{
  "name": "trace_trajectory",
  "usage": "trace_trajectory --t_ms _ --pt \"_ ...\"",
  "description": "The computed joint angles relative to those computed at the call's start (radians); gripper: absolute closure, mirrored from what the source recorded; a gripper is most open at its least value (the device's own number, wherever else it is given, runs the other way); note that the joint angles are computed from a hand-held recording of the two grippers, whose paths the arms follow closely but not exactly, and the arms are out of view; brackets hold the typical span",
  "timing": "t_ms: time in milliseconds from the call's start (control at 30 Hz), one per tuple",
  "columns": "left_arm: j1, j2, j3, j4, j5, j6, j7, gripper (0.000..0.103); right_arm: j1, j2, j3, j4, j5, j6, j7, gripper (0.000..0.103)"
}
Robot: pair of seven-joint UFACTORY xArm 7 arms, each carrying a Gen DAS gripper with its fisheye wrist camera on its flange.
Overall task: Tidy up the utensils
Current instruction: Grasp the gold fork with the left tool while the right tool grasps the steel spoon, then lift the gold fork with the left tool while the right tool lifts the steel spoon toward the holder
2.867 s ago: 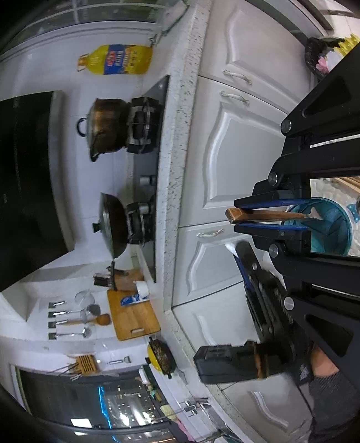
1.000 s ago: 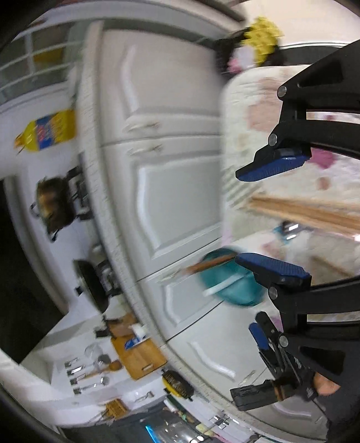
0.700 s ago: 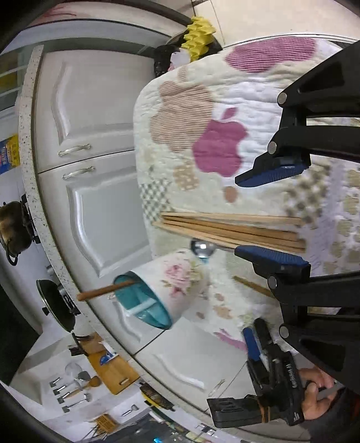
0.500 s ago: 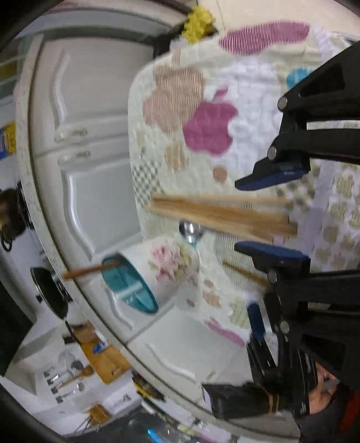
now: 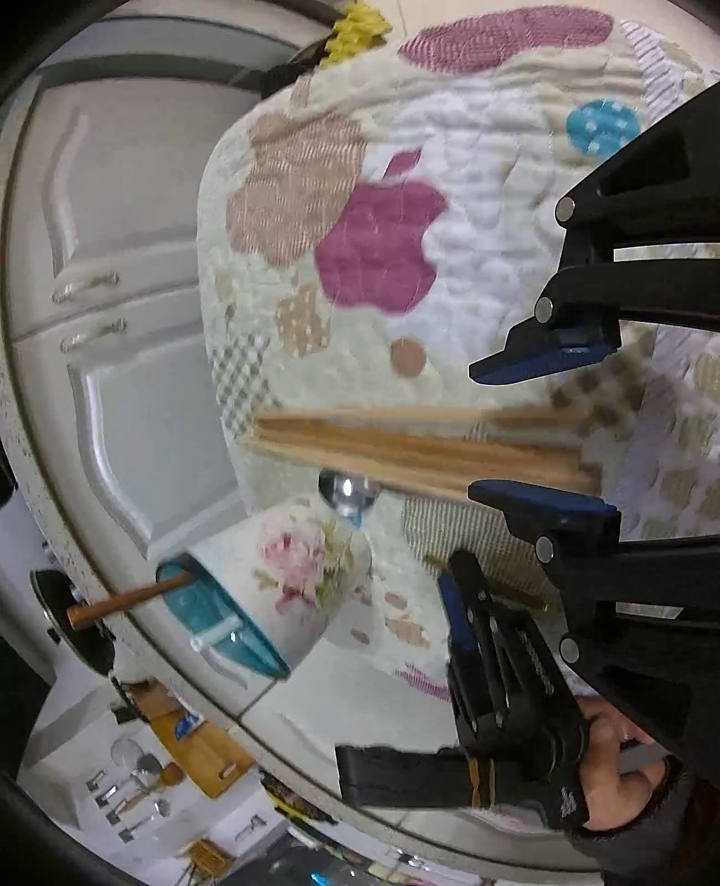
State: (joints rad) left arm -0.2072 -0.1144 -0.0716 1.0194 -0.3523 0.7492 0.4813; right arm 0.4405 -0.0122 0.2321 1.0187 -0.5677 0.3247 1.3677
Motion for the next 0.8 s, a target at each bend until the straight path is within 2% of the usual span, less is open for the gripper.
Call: trace_trajectory --t_ms 167,233,300,367,400,433,467,500,533,633,733,800 --pt "0.012 -0.006 0.015 -0.009 -0.066 0.007 0.01 0.098 0.016 0.11 -0.031 0.099 -0.034 -0.119 -0.033 0.068" --pt "0.015 -0.025 0.017 -0.033 -0.069 -0.01 0.012 0.098 0.034 0.174 -0.055 0.173 -0.023 -0.122 -0.076 0.068" --pt "0.018 -0.034 0.019 -0.044 -0.062 -0.016 -0.002 0.098 0.036 0.251 -0.066 0.257 0.019 -0.127 -0.153 0.068" --pt "0.019 -0.04 0.023 -0.05 -0.062 -0.015 -0.004 0.098 0.004 0.31 -0.037 0.308 0.12 -0.137 -0.258 0.068" --pt "0.019 -0.039 0.024 -0.05 -0.064 -0.014 -0.005 0.098 -0.035 0.351 0.01 0.346 0.203 -0.112 -0.344 0.068" --pt "0.018 -0.037 0.024 -0.05 -0.064 -0.015 -0.005 0.098 -0.047 0.373 0.027 0.371 0.248 -0.08 -0.39 0.068" --pt "0.017 -0.037 0.023 -0.051 -0.061 -0.017 -0.003 0.098 -0.042 0.39 0.026 0.402 0.274 -0.014 -0.418 0.068" --pt "0.017 -0.041 0.024 -0.055 -0.061 -0.018 -0.001 0.098 -0.005 0.395 -0.017 0.416 0.294 0.051 -0.43 0.078" --pt "0.016 -0.042 0.024 -0.057 -0.064 -0.022 0.003 0.098 -0.005 0.388 -0.019 0.417 0.28 0.074 -0.408 0.082" --pt "0.014 -0.042 0.026 -0.062 -0.073 -0.031 0.014 0.098 0.019 0.347 -0.06 0.364 0.312 0.061 -0.411 0.082" --pt "0.012 -0.04 0.028 -0.062 -0.083 -0.033 0.02 0.098 0.074 0.331 -0.122 0.358 0.266 0.103 -0.395 0.083" --pt "0.013 -0.038 0.029 -0.063 -0.089 -0.034 0.023 0.098 0.08 0.337 -0.13 0.369 0.266 0.111 -0.399 0.083"
